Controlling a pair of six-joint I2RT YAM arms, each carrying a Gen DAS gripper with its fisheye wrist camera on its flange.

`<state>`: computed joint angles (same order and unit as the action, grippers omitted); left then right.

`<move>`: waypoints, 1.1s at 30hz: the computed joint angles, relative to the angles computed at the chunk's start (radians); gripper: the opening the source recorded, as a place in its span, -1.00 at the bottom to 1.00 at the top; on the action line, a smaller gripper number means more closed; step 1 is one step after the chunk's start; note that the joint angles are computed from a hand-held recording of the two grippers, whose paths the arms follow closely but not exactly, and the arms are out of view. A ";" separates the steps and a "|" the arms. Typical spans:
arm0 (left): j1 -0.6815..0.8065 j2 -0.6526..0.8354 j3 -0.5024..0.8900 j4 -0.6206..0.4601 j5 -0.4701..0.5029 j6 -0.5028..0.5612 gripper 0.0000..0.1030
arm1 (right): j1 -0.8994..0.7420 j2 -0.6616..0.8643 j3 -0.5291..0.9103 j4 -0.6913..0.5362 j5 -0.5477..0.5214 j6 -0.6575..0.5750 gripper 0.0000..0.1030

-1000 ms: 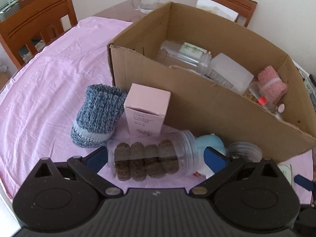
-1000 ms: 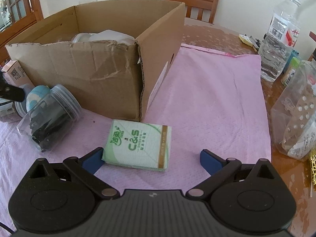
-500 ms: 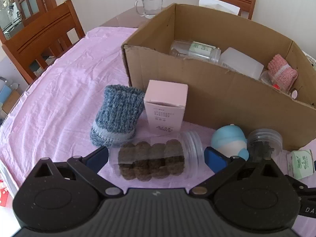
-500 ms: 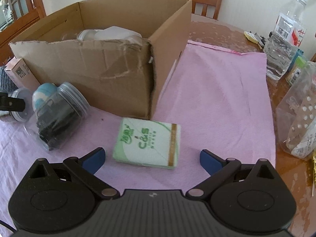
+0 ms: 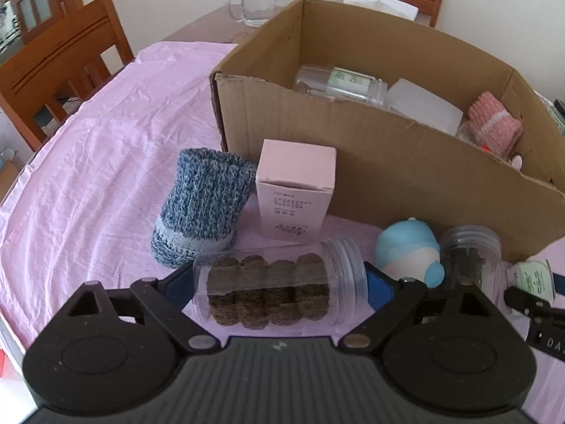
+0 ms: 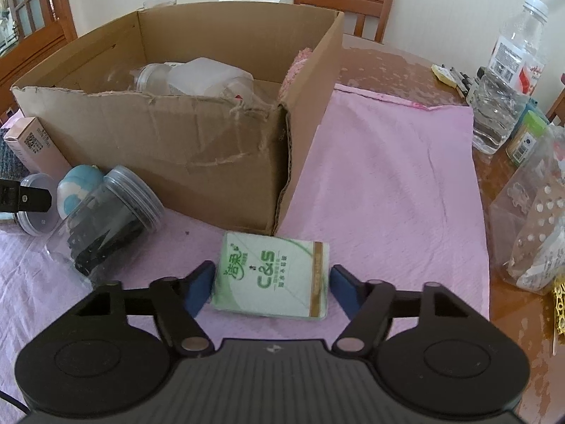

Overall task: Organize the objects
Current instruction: 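Grasp the green C&S tissue pack with right tool while left tool grasps the clear cookie jar, then carry the tissue pack and cookie jar over the box and open both tools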

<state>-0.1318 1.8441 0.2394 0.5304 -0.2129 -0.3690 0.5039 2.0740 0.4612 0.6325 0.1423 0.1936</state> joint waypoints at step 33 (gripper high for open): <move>0.385 -0.737 0.150 -0.820 0.442 0.768 0.81 | 0.101 -0.666 0.091 -0.668 -0.024 -0.091 0.36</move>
<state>0.2534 1.1070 0.3894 -0.2898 0.2293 0.3990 0.6053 1.4081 0.5525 -0.0359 0.1182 0.1024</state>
